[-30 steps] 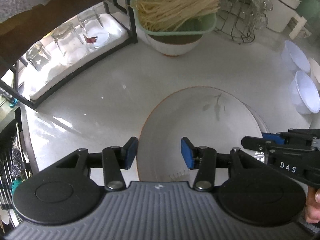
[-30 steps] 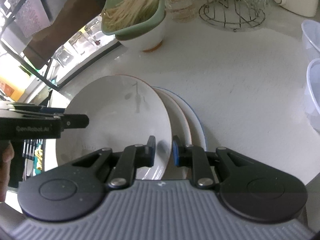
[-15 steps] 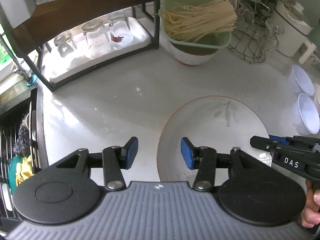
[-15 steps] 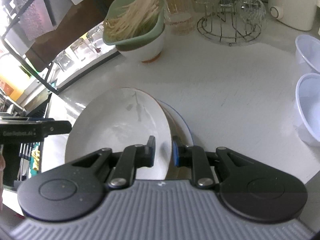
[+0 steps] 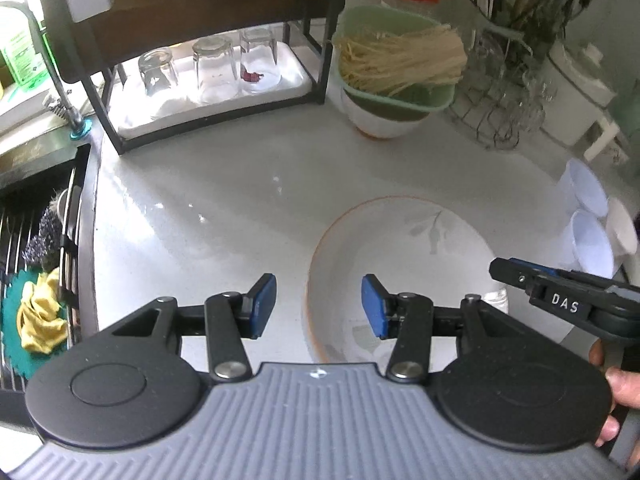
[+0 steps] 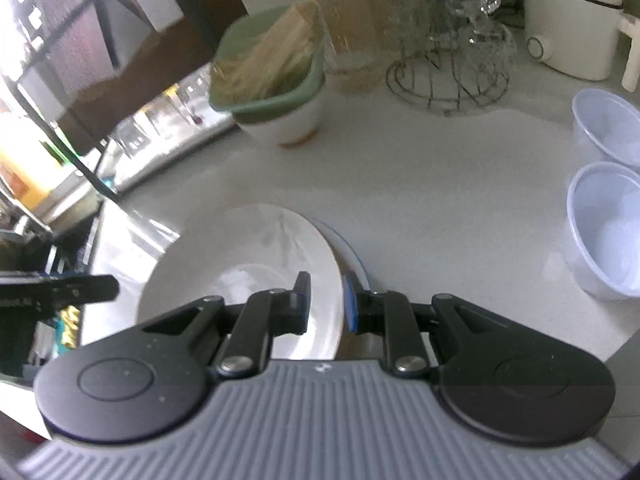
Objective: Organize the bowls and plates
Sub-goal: 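Move the left gripper away from the plates toward the light blue plastic bowls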
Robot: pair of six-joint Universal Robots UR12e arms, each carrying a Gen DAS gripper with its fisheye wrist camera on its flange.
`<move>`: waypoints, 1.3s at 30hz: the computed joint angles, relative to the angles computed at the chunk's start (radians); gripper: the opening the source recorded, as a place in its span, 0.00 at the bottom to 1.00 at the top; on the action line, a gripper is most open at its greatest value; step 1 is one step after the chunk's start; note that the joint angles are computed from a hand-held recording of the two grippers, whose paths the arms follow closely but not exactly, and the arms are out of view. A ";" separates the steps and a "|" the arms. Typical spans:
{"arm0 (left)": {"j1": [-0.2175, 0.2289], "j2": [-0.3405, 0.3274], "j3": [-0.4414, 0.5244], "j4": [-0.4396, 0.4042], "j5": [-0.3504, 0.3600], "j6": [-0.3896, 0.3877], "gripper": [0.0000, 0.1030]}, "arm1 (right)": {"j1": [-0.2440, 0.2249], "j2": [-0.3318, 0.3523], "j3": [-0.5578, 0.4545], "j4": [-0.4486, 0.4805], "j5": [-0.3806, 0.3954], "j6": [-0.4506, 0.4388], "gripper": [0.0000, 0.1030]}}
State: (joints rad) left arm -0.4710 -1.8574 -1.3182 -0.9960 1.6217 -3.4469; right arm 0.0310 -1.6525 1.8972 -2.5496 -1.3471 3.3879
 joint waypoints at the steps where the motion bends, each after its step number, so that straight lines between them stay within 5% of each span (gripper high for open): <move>1: -0.002 0.002 0.000 0.005 0.000 -0.006 0.52 | 0.002 -0.001 0.001 -0.010 -0.007 -0.010 0.20; 11: -0.031 0.041 -0.025 0.093 0.030 -0.088 0.52 | -0.021 -0.049 0.023 -0.059 0.011 -0.079 0.20; 19: -0.075 0.077 -0.050 0.133 0.094 -0.166 0.52 | -0.078 -0.128 0.053 -0.086 0.102 -0.134 0.20; 35: -0.171 0.106 -0.055 0.130 0.203 -0.343 0.52 | -0.216 -0.248 0.098 0.017 0.287 -0.297 0.20; 39: -0.183 0.111 -0.056 0.132 0.203 -0.314 0.52 | -0.233 -0.269 0.095 0.067 0.291 -0.316 0.20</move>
